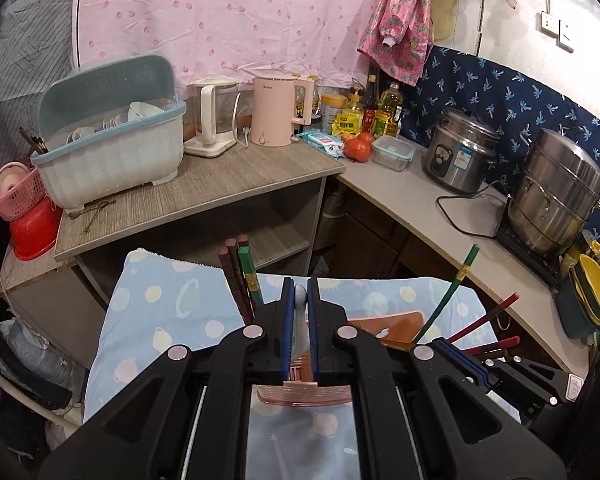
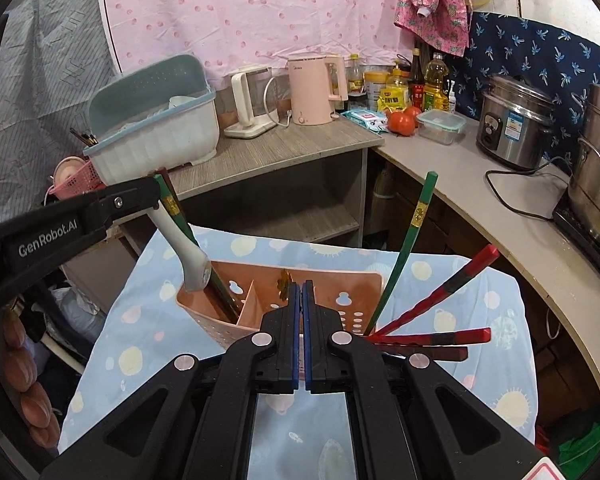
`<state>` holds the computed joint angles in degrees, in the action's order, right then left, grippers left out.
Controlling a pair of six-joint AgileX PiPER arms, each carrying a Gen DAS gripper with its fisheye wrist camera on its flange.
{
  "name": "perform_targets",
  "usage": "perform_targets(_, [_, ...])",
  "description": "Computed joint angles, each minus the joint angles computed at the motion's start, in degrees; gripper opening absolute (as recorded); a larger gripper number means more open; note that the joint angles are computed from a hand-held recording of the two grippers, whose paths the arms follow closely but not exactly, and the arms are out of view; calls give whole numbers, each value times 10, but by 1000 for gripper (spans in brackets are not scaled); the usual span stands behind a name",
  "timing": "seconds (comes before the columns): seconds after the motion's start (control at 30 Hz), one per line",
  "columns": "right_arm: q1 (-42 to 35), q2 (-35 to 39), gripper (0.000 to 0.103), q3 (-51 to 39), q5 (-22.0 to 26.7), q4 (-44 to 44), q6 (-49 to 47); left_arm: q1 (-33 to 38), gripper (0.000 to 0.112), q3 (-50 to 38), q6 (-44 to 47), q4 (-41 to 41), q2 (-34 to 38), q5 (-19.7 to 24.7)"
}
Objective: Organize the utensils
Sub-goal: 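Lower both spoons into the pink holder and open both tools, then withdraw both open tools from the holder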
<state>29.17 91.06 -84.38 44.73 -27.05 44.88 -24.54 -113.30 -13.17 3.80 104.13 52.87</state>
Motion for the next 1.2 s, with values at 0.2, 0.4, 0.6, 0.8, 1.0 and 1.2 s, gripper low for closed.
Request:
perform_targets(0.2, [-4,19,2,-15,2,3,-2,4,6,4,0,2,12,-4])
perform_targets(0.4, [4,11,12,-4,-7,-32,33,-1,7,22,-18,27,9,-23])
perform_targets(0.6, [21,-7,37,11,-5,-85,82,-9,23,38,-41,56,-2,-37])
perform_targets(0.8, [33,-29,40,29,-4,-105,107,-19,27,70,-56,81,-24,-52])
perform_targets(1.0, [61,-59,43,66,11,-150,159,-31,28,126,-91,116,-61,-67])
perform_targets(1.2, [91,-94,44,109,29,-182,212,-52,29,193,-135,162,-103,-76])
